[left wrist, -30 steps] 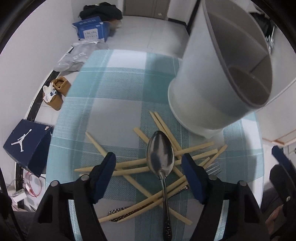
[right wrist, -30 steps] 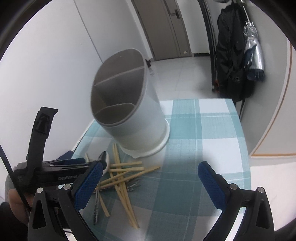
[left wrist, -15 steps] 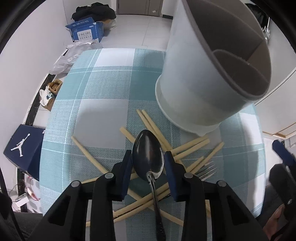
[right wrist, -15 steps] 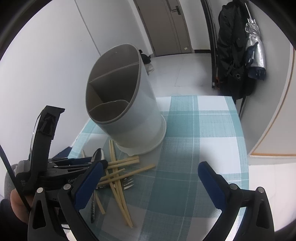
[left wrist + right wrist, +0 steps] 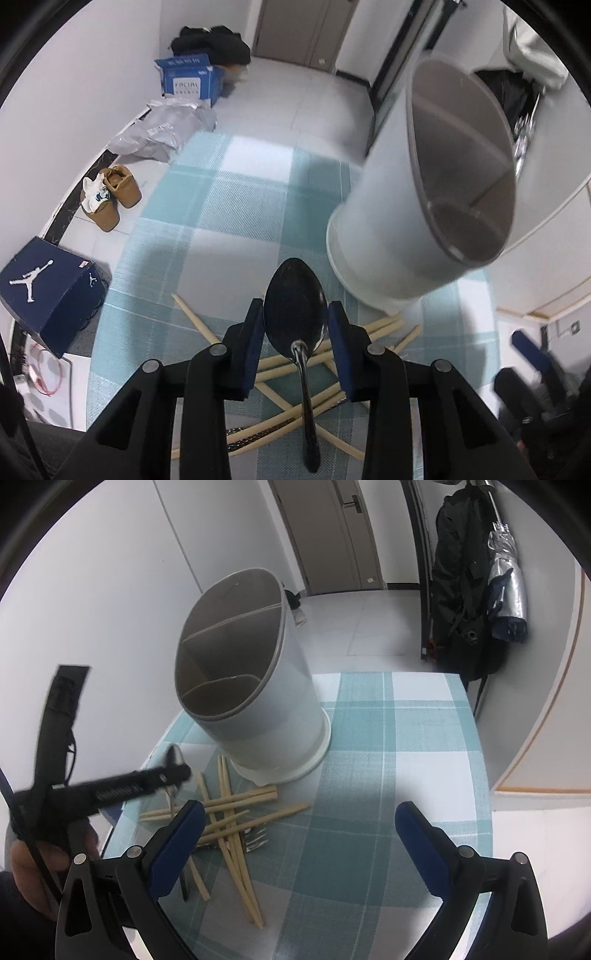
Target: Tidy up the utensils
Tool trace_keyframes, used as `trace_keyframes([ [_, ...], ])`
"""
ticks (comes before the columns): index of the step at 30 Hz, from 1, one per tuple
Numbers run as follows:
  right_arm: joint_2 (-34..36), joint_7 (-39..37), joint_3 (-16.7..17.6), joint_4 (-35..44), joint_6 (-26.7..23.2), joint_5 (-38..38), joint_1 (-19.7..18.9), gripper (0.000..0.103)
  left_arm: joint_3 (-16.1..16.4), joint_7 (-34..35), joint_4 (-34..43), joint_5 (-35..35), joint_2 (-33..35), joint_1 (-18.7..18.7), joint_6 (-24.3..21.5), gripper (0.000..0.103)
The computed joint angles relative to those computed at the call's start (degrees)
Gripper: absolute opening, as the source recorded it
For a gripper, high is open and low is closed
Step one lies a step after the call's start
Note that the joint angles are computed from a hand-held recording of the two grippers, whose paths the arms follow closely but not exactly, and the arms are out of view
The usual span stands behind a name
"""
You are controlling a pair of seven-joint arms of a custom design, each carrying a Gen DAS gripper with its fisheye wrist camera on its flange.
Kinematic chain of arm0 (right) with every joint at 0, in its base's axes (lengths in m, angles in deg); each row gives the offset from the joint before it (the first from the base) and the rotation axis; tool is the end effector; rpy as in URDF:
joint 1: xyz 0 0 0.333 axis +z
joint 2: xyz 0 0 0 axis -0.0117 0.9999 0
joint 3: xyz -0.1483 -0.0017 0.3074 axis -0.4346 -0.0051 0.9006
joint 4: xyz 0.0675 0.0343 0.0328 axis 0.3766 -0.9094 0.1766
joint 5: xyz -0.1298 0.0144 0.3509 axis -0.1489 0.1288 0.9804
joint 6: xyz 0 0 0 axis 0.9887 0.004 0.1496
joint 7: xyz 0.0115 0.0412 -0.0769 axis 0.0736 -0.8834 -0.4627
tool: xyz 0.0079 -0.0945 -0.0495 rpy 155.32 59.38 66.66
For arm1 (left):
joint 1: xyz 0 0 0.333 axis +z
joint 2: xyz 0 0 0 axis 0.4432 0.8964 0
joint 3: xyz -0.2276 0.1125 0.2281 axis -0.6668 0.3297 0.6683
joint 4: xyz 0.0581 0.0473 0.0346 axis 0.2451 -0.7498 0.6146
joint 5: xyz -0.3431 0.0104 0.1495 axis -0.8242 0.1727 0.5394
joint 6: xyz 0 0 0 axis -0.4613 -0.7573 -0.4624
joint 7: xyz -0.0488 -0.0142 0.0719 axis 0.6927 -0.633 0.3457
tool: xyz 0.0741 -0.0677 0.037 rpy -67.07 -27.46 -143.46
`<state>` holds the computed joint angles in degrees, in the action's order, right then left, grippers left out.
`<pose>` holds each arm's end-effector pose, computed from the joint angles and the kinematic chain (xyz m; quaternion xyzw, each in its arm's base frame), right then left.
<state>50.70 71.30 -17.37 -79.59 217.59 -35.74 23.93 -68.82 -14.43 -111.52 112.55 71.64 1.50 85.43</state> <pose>0.6200 0.3287 0.4442 -0.7492 0.5488 -0.0483 0.3678 0.5561 -0.4128 0.4460 -0.7623 0.5849 -0.2499 0.1197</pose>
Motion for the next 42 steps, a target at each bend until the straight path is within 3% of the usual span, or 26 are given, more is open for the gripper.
trace_keyframes([
  [8,-0.43,-0.33,-0.87,-1.1,0.69,-2.87,2.27,0.098,1.98,-7.75,-6.11,5.84,-4.44,0.51,7.03,0.029],
  [14,0.32,-3.79,0.41,0.77,-1.77,-4.87,2.98,0.091,2.42,-11.98,-10.95,7.93,-7.97,2.36,11.37,0.029],
  [21,1.65,-6.08,0.06,4.23,-3.88,-7.51,5.02,0.09,3.17,-19.33,-16.34,13.47,-11.75,3.84,16.37,0.029],
  [25,3.29,-6.43,-0.07,7.39,-7.11,-8.76,5.85,0.081,3.13,-21.73,-18.72,14.53,-13.25,5.15,18.97,0.029],
  [32,7.31,-9.13,-0.05,14.78,-11.45,-11.66,7.33,0.076,3.32,-26.69,-20.77,18.58,-15.36,6.27,20.2,0.029],
  [35,9.08,-10.17,-0.11,18.19,-16.02,-12.57,7.53,0.071,3.22,-28.28,-21.49,19.79,-15.8,6.92,21.24,0.029],
  [42,6.8,-1.8,-1.32,13.53,-18.58,-8.7,5.63,0.071,2.65,-28.22,-21.44,20.14,-15.61,7.69,22.19,0.028],
])
